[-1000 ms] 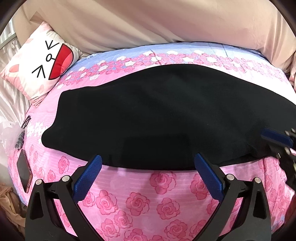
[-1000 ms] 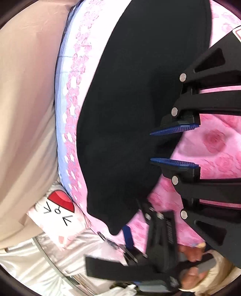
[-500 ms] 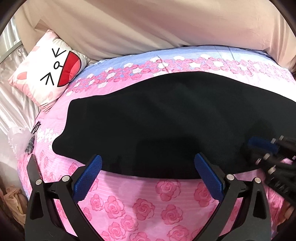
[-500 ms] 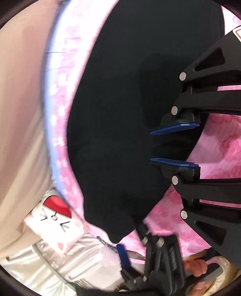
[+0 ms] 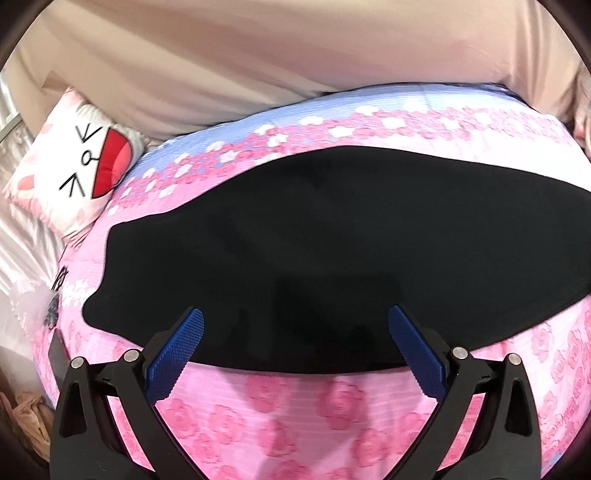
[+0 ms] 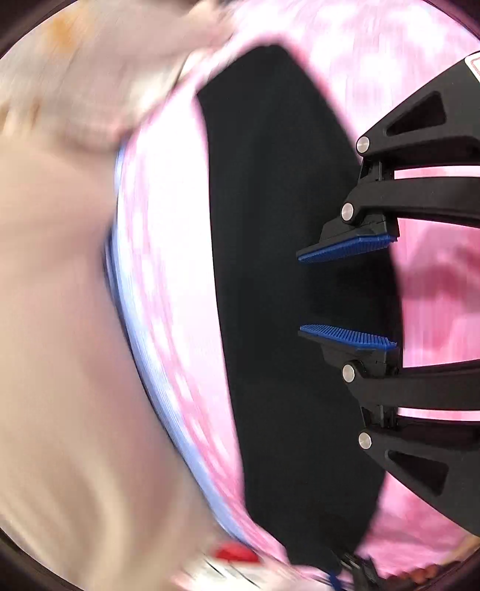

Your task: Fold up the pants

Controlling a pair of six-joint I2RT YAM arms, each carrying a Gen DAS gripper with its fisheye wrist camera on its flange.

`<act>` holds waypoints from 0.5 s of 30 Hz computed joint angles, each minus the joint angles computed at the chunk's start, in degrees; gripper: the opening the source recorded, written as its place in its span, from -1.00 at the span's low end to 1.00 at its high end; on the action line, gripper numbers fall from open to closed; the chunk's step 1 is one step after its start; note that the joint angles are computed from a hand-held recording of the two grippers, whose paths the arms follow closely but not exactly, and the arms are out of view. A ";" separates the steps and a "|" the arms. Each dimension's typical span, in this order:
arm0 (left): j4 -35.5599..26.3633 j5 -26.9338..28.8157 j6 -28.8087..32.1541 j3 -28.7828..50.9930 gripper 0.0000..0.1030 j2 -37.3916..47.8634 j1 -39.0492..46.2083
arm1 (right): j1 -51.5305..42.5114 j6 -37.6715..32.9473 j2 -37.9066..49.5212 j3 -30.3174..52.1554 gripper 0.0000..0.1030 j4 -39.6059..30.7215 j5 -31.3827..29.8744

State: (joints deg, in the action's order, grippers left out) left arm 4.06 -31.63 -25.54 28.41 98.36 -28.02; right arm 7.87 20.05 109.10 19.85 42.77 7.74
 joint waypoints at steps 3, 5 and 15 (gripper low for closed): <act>-1.13 -0.90 -2.19 2.45 0.91 2.55 -4.22 | -13.79 -3.44 -0.07 -2.09 0.08 2.58 -3.38; -1.14 -1.22 -3.36 3.66 0.91 4.02 -6.65 | -21.23 -5.47 0.87 -2.22 0.08 3.42 -5.74; -8.08 -3.79 -7.17 15.53 0.91 13.80 -15.68 | -28.92 -14.09 11.77 12.70 -0.14 -4.38 -11.12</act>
